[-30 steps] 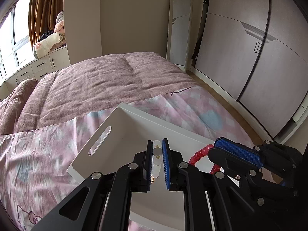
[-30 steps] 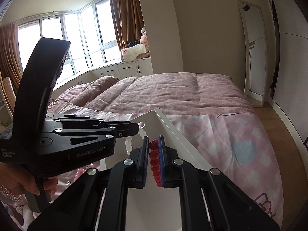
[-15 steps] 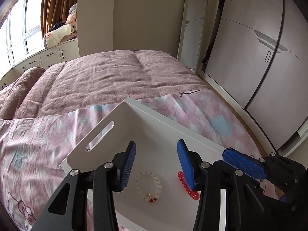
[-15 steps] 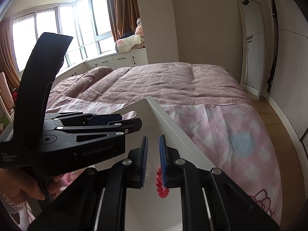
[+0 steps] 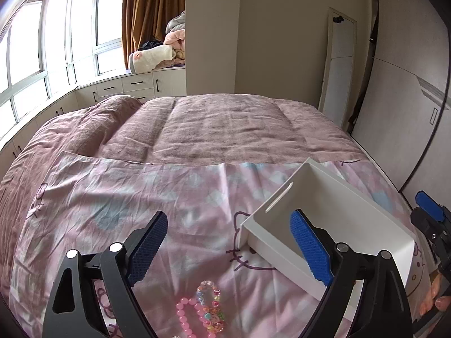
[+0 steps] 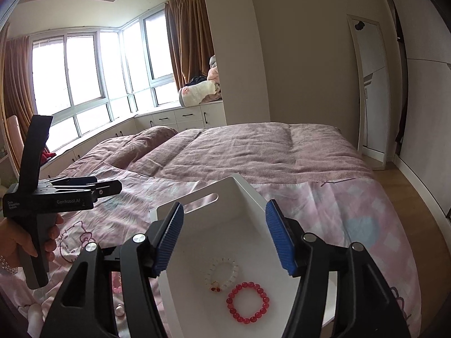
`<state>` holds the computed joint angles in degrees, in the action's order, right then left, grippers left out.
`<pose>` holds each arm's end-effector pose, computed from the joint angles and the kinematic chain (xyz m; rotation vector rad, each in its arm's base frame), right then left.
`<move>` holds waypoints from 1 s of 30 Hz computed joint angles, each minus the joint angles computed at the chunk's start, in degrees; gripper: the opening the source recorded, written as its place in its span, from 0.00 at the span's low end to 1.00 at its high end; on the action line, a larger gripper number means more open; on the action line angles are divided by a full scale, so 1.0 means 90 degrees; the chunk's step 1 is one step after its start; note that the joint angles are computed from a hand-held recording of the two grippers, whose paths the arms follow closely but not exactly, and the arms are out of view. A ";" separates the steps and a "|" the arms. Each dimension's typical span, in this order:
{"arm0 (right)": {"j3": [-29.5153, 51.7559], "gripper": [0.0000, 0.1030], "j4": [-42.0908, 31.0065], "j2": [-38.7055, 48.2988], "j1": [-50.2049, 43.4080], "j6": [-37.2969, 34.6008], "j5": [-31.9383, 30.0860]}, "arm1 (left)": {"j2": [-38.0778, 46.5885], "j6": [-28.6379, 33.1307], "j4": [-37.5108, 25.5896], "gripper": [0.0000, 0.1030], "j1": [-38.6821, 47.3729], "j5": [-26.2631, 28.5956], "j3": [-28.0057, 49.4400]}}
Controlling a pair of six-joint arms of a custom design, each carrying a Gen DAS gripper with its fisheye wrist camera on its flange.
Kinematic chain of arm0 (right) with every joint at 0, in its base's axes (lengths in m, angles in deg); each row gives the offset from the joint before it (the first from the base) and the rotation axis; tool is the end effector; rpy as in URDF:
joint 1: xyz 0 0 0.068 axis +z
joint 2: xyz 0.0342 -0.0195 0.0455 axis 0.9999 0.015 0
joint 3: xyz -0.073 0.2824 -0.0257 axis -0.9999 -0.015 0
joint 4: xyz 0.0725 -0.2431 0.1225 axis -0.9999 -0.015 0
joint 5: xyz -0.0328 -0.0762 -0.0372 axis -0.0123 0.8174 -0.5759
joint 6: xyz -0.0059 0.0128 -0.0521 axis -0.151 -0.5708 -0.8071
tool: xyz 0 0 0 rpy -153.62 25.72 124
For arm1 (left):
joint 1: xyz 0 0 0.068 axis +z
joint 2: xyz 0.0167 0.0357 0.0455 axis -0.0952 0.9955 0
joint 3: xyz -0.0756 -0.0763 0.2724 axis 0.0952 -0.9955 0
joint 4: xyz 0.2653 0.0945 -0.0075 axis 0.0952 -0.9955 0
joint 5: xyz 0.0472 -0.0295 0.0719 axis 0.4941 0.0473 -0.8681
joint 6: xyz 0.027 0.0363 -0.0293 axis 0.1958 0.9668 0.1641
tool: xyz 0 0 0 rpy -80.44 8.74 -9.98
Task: Organize jewelry
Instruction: 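Move both tools back over the remaining bracelets on the bed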
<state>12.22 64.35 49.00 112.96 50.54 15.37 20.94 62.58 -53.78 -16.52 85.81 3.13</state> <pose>0.1689 0.0584 0.2137 0.2075 1.9904 0.0577 0.3700 -0.0816 0.2345 0.5471 2.2237 -0.3145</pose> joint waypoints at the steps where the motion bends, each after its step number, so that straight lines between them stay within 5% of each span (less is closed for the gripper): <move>1: -0.0013 0.68 0.0141 0.0035 0.0179 -0.0033 0.0095 | -0.0025 0.0064 -0.0010 0.89 0.0210 0.0054 -0.0034; 7: -0.0147 0.87 0.1557 0.0686 0.1810 -0.0601 0.1244 | -0.0155 0.0898 -0.0128 0.93 0.1293 0.0356 -0.0347; 17: 0.0812 0.87 0.2562 0.3830 0.2821 -0.0532 0.0623 | 0.0046 0.2026 -0.0217 0.93 0.2484 0.1075 -0.1026; 20: 0.1235 0.84 0.2560 0.4709 0.2898 -0.0529 0.0551 | 0.0104 0.2283 0.0145 0.93 0.2666 0.1203 -0.1365; 25: 0.1682 0.61 0.2463 0.5714 0.2714 -0.0392 0.0168 | 0.0330 0.2404 0.0718 0.93 0.2675 0.1262 -0.1805; 30: 0.1932 0.57 0.2549 0.6419 0.2400 -0.0310 -0.0080 | 0.0623 0.2489 0.1021 0.93 0.2615 0.1316 -0.2025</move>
